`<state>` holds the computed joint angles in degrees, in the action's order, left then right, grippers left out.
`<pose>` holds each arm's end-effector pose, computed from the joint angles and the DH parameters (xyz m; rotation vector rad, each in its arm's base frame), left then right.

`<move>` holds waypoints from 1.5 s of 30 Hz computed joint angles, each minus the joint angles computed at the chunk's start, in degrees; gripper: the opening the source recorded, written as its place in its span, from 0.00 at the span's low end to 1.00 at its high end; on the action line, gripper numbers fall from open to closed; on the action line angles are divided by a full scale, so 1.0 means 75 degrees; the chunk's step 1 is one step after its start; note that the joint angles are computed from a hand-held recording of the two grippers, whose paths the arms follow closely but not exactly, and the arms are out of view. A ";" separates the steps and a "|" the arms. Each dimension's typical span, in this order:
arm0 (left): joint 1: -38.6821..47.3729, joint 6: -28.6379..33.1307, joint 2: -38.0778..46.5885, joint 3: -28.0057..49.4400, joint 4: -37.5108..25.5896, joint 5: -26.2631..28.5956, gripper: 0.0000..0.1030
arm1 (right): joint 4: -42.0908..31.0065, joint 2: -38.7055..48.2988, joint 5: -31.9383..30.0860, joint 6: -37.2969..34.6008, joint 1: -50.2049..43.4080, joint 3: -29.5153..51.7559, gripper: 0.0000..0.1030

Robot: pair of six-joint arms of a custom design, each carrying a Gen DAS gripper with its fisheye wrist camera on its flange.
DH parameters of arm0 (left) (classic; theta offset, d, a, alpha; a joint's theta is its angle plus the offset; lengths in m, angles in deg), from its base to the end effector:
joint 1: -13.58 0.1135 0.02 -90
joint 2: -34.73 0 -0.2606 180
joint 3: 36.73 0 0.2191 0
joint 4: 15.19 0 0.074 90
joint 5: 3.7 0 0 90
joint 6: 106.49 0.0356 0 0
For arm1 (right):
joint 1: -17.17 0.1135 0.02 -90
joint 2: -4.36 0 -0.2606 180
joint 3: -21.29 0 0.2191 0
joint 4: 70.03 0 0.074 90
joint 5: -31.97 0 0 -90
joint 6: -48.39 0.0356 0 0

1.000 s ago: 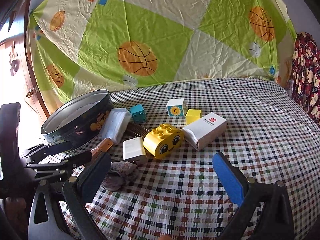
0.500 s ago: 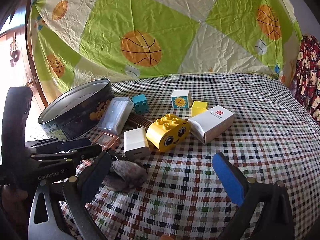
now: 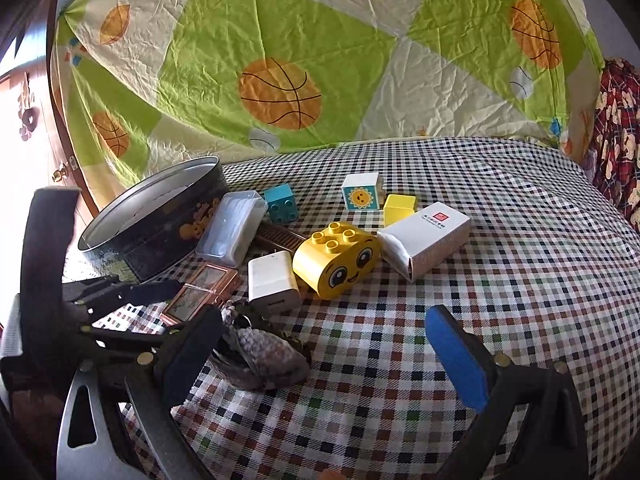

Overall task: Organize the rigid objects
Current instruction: 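Grasp the framed picture with the left tool while the right tool grasps the grey pouch, then lift the framed picture and grey pouch and carry both toward the round tin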

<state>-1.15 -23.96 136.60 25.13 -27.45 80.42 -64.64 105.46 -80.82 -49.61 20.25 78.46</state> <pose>0.2992 -0.0749 0.1411 0.1134 2.4741 -0.0381 0.3103 0.0305 0.1507 -0.4252 2.1696 0.3976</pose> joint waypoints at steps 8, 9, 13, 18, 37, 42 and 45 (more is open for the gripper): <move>0.0720 -0.0164 -0.0619 -0.0657 0.0579 0.0840 0.43 | -0.0384 0.0005 0.0262 -0.0413 0.0328 0.0166 1.00; 0.0698 -0.0161 -0.0754 -0.0847 0.0749 0.0646 0.43 | -0.0476 0.0034 0.0259 -0.0465 0.0375 0.0220 1.00; 0.0761 -0.0129 -0.0880 -0.1108 0.1020 0.0520 0.43 | -0.0862 0.0204 0.0252 -0.0605 0.0607 0.0494 0.99; 0.1018 -0.0107 -0.0889 -0.1333 0.1262 0.0829 0.43 | -0.1398 0.0431 0.0143 -0.0867 0.0870 0.0857 0.99; 0.1131 -0.0183 -0.1442 -0.2175 0.2357 0.1184 0.43 | -0.2196 0.0769 0.0061 -0.1300 0.1087 0.1404 0.63; 0.1054 -0.0185 -0.1601 -0.2393 0.2662 0.1065 0.43 | -0.1177 0.0267 -0.0308 -0.1087 0.0852 0.0605 0.63; 0.1055 -0.0183 -0.1672 -0.2507 0.2832 0.1059 0.43 | -0.0690 0.0078 -0.0558 -0.0932 0.0693 0.0292 0.63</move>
<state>6.76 -25.33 124.06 6.33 -6.21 88.36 -69.81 106.05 -85.00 -56.60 25.45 80.65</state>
